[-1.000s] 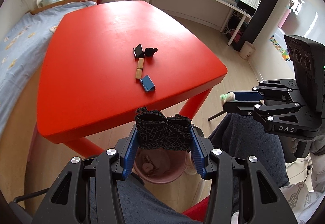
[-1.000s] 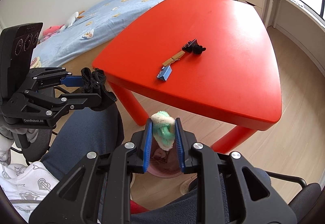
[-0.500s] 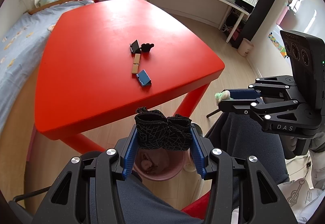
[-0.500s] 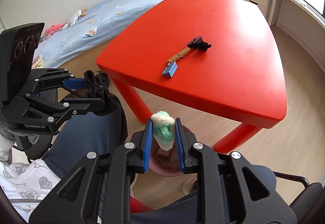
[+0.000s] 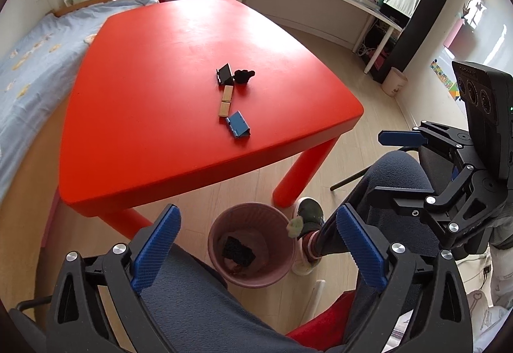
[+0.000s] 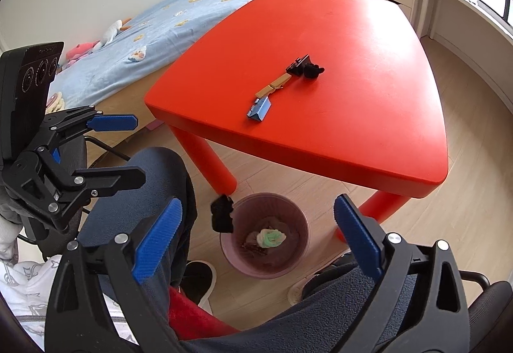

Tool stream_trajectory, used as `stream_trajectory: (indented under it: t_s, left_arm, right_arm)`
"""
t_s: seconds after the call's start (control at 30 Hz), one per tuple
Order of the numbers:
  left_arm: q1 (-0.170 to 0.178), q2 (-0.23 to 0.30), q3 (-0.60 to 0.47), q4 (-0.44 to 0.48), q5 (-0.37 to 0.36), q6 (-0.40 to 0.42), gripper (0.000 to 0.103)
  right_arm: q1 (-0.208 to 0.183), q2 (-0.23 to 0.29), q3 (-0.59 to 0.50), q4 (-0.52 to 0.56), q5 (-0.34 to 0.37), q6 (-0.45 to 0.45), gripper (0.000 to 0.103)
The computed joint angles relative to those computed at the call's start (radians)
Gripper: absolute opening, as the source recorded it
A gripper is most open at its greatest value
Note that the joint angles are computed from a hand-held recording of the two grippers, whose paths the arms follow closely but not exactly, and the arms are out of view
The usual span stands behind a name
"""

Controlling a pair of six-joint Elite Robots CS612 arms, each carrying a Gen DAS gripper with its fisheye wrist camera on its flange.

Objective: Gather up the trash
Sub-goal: 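Carry the cloth and fluffy ball over the pink bin and open both tools, then move both open tools back toward the clip, clothespin and blue card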

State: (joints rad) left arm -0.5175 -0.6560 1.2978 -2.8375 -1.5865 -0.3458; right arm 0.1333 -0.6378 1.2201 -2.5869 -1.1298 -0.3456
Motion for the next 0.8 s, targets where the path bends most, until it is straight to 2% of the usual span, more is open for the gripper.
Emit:
stream_trajectory:
  t_s: [0.8]
  left_arm:
    - [0.007,0.007,-0.016,0.026,0.004,-0.04,0.095]
  right_arm:
    - [-0.004,0.007,-0.013,0.009,0.002,0.024,0.1]
